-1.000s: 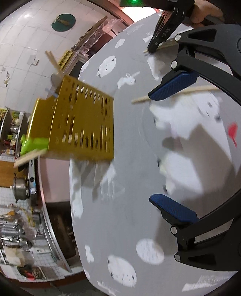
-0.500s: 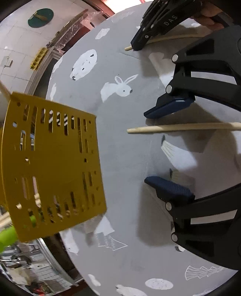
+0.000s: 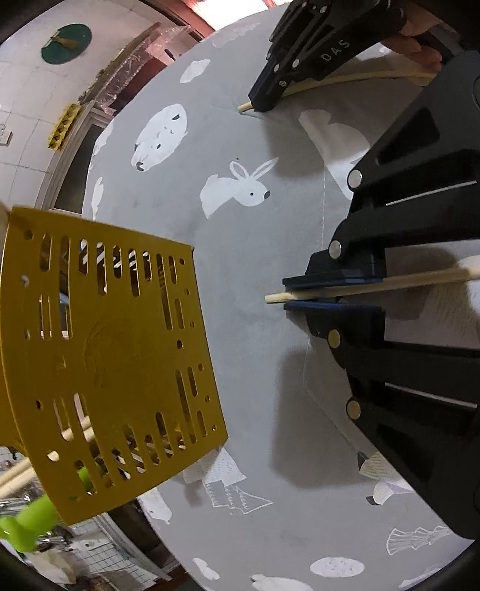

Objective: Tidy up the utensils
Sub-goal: 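Lift both held chopsticks and carry them over the yellow holder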

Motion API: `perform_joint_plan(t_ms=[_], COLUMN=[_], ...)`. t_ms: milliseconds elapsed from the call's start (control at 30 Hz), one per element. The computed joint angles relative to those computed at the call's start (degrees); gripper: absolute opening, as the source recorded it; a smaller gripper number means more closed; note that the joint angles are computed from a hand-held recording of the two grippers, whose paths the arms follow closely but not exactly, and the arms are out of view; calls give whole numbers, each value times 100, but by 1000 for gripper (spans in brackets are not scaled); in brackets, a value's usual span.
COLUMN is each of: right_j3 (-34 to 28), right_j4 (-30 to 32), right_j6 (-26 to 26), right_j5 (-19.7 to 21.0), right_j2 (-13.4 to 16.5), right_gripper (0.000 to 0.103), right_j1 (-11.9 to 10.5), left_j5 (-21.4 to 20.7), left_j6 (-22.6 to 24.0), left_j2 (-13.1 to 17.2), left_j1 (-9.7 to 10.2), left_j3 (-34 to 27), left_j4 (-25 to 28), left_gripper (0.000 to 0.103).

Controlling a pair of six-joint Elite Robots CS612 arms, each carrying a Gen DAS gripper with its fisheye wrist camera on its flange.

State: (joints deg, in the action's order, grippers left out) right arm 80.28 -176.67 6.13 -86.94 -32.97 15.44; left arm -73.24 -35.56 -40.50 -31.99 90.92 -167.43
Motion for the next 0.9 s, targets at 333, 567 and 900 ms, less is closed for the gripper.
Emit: perform_joint_plan(t_ms=[333,567,900], right_j3=[180,434,707], right_j4=[-399,-1159,-2504], right_j6=[36,140,141], right_j5=[218,565,673], right_j2=[-104,-259,-362], right_gripper=[6,6,6], right_j1=[39,102,202], left_j5=[221,880,1753], left_j6=[-156,-132,-1], left_j2=[-247,-567,-867], left_j1=[-10,-100,-231], left_j3=[517,1128,1692], left_j4=[-746,-1676,-2657], left_gripper=[5,5,5])
